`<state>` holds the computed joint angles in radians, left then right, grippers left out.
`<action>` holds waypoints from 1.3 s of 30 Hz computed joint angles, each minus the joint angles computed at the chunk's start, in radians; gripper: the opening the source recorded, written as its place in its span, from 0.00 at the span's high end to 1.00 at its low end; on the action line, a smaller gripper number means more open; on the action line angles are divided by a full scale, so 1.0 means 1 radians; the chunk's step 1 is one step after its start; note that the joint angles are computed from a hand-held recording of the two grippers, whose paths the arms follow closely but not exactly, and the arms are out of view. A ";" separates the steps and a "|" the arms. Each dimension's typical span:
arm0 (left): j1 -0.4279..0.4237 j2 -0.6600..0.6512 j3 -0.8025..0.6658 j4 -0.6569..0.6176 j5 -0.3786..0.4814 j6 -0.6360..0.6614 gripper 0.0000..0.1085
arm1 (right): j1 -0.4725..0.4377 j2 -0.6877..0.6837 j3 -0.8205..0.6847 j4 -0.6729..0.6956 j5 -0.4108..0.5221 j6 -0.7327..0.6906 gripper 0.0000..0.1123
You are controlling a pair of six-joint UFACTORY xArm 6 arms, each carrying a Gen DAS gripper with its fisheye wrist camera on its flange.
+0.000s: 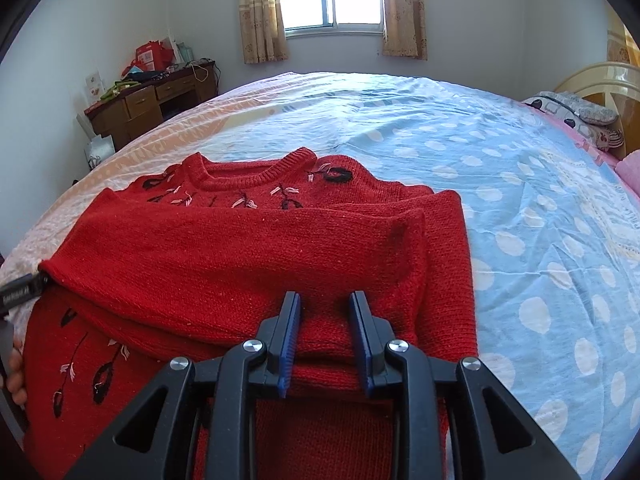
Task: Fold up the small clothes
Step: 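Fold the lifted side inward over the body with the right gripper, release, then grasp the sweater hem with the left gripper while the right gripper grasps it too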
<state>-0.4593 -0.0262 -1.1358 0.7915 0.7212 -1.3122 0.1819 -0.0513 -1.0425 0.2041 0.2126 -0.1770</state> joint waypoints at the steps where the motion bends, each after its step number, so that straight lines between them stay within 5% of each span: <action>1: 0.000 -0.010 0.013 -0.001 -0.005 -0.011 0.05 | 0.001 0.000 0.000 0.031 -0.001 -0.025 0.76; 4: -0.013 -0.048 0.046 -0.016 -0.006 -0.028 0.05 | 0.002 0.001 -0.005 0.117 0.004 -0.093 0.75; 9: -0.041 -0.127 0.115 -0.022 -0.071 0.042 0.05 | 0.001 0.003 -0.007 0.079 0.008 -0.071 0.73; 13: -0.064 -0.272 0.240 -0.001 -0.107 0.101 0.05 | -0.012 -0.044 -0.020 -0.004 0.125 0.001 0.73; 17: -0.064 -0.434 0.367 -0.042 -0.150 0.203 0.05 | -0.008 -0.291 0.156 0.225 0.132 -0.194 0.72; 22: -0.074 -0.581 0.498 -0.228 -0.162 0.380 0.05 | -0.072 -0.630 0.377 0.195 0.242 -0.240 0.55; 25: -0.123 -0.647 0.552 -0.211 -0.111 0.358 0.05 | -0.133 -0.779 0.467 0.177 0.347 -0.236 0.54; 39: -0.265 -0.874 0.722 -0.510 -0.018 0.434 0.26 | -0.280 -1.075 0.636 0.241 0.721 -0.281 0.55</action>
<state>-0.7244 -0.8998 -0.4141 0.2810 0.7035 -0.8778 -0.0984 -1.1268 -0.4067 0.4455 0.9332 -0.4584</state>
